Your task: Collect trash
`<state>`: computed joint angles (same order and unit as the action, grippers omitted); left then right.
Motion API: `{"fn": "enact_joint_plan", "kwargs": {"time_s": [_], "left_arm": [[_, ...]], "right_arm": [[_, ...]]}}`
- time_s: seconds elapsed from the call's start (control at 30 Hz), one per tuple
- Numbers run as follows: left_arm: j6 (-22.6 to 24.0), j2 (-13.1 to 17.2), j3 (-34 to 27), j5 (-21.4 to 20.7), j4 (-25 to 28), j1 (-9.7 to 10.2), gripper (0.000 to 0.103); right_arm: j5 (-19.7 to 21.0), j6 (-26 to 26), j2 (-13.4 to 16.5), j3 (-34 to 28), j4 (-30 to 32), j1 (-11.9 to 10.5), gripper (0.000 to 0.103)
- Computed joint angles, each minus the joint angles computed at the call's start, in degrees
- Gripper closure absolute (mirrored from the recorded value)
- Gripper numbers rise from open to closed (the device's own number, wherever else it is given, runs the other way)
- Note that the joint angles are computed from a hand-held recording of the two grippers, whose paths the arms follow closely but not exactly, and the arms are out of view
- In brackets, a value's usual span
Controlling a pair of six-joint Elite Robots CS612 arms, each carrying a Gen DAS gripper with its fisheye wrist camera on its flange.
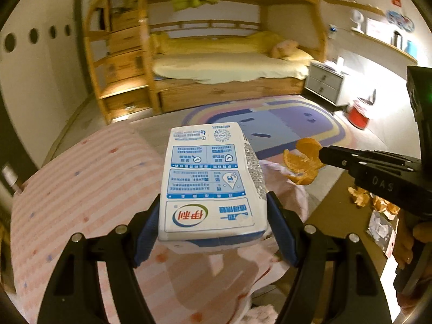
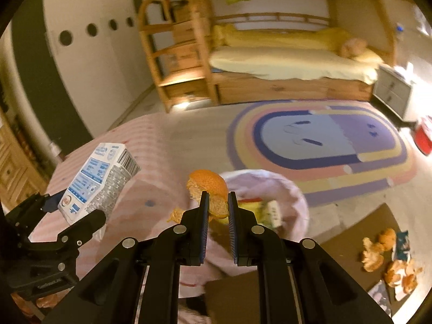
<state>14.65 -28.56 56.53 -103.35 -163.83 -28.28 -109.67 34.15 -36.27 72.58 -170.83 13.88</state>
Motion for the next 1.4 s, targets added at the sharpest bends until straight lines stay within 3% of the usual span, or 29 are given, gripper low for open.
{"fn": "enact_joint_plan", "kwargs": {"time_s": [0.5,0.6,0.63,0.67,0.7,0.93,1.13,1.3,1.37,1.4], "left_arm": [[1.29,6.34,-12.36,-4.79,7.42,-2.06,0.03],[0.74,6.7,-12.95,-5.17,6.98,-2.06,0.02],[0.3,6.66,-12.71,-4.26,6.24,-2.04,0.011],[-0.33,6.59,-12.5,-3.51,5.61,-2.04,0.011],[-0.64,6.57,-12.61,-3.36,5.98,-2.08,0.011],[-2.76,4.25,-8.25,0.29,5.47,-1.2,0.011],[-4.31,1.36,-3.63,1.64,2.79,-0.24,0.011],[-6.11,-2.28,1.77,3.85,-1.17,0.83,0.011],[-6.85,-3.66,3.69,5.78,-1.63,1.2,0.011],[-7.4,-4.35,4.63,6.6,-1.71,1.44,0.011]], "right_arm": [[1.71,3.78,0.64,1.36,0.46,-3.53,0.089],[2.75,4.61,1.31,0.68,0.25,-4.02,0.082],[3.53,4.92,1.47,0.47,0.41,-4.23,0.069],[3.86,5.43,1.57,0.41,0.39,-4.39,0.06],[3.53,5.7,1.54,0.44,0.54,-4.35,0.06],[4.52,7.78,-0.56,3.72,-0.16,-3.69,0.06],[4.17,5.97,-2.13,4.72,-1.75,-2.25,0.058],[3.87,2.83,-3.16,4.4,-3.14,-0.29,0.036],[3.72,1.72,-3.38,3.98,-3.12,0.45,0.02],[3.86,1.18,-3.55,3.81,-2.97,0.78,0.016]]}}
